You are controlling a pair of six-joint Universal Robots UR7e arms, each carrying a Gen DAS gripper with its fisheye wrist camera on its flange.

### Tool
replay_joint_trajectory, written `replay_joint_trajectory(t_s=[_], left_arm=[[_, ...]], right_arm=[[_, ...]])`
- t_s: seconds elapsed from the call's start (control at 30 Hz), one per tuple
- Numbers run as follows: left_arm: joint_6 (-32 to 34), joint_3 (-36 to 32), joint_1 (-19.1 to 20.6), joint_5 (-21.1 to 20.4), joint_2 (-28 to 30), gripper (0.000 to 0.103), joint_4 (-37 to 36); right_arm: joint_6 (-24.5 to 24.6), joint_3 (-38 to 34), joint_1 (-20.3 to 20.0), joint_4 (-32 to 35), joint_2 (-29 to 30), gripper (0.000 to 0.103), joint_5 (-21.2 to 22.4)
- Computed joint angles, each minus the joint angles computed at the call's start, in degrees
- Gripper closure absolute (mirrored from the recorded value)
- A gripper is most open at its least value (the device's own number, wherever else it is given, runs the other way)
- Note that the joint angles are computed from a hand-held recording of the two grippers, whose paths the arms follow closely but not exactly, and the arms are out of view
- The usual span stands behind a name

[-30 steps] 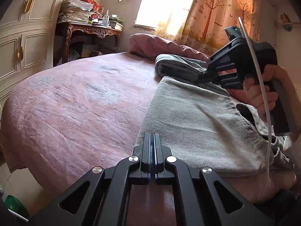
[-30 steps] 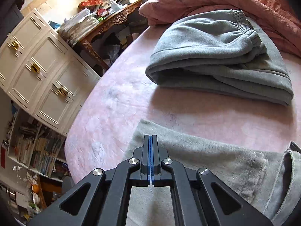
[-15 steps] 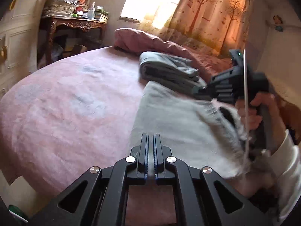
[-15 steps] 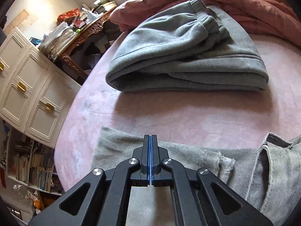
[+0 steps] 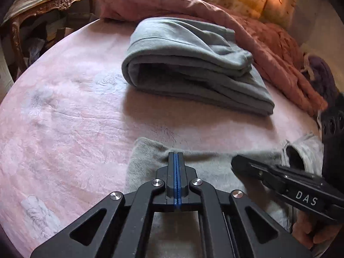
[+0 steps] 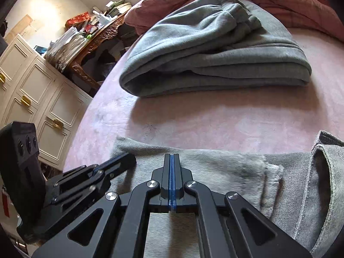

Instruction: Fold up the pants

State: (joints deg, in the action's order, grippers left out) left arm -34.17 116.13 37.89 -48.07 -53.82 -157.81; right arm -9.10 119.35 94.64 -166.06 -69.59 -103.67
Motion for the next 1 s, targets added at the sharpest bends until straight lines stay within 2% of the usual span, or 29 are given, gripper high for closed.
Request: replay_joint_trajectory(t_s=[0.03,0.1,0.13,0.23,0.33,0.47,0.6,0.67,0.73,0.8,0.87,0.93,1.0], left_arm=[[-0.84,1.46,-0.13,0.81,-0.24,0.1,-3.67],[-0.24,2.79,-0.21,1.38,-0.37,0.1,-6.47],[-0.2,3.2,-0.13,1.29,-0.4,0.099,-7.43],[-0.03,3.69,-0.53,2.49,-0.08,0.099,-9.03],[0.45,3.86,-0.88,4.09,0.71,0.099,-10.12],[-0.17,2.64,0.13,2.98,0.96,0.099,-7.88],[-0.31,2.28,0.26,2.99,1.14,0.099,-7.02],[-0.11,2.36,0.26,2.52,0.92,0.1,-7.44],[0.43,2.08,-0.12,0.52,-0.59,0.102,-4.84],[2.12,2.66,-2.81,1.62,-2.63,0.102,-1.16],[3.62,5.85,-7.93,6.04,-5.29,0.102,-0.85],[-1.6,8.33,-11.56,7.01,-8.85,0.102,3.73],[-5.49,11.34,-14.32,6.61,-11.63,0.102,4.8]], right_arm=[[1.07,0.06,0.0,0.02,-0.46,0.103,-1.26],[3.47,1.02,0.9,-3.93,-0.99,0.103,-7.68],[3.59,1.47,0.55,-4.47,-1.76,0.103,-8.28],[3.54,2.09,-0.99,-2.46,-3.79,0.103,-5.81],[2.2,2.42,0.34,-4.72,-3.18,0.103,-8.9],[1.38,1.79,0.25,-5.81,-1.05,0.103,-10.44],[2.28,1.08,-0.22,-4.72,-0.73,0.103,-10.12],[1.8,1.45,-0.11,-5.13,-1.06,0.103,-9.96],[2.58,2.2,0.17,-2.78,-3.48,0.103,-8.34],[1.83,3.29,0.88,1.13,-6.93,0.103,-6.09],[-0.64,5.58,2.61,1.6,-10.63,0.103,-5.03],[-2.39,8.44,3.89,2.45,-14.7,0.103,-3.99],[-2.95,11.04,4.25,5.28,-18.58,0.103,-2.84]])
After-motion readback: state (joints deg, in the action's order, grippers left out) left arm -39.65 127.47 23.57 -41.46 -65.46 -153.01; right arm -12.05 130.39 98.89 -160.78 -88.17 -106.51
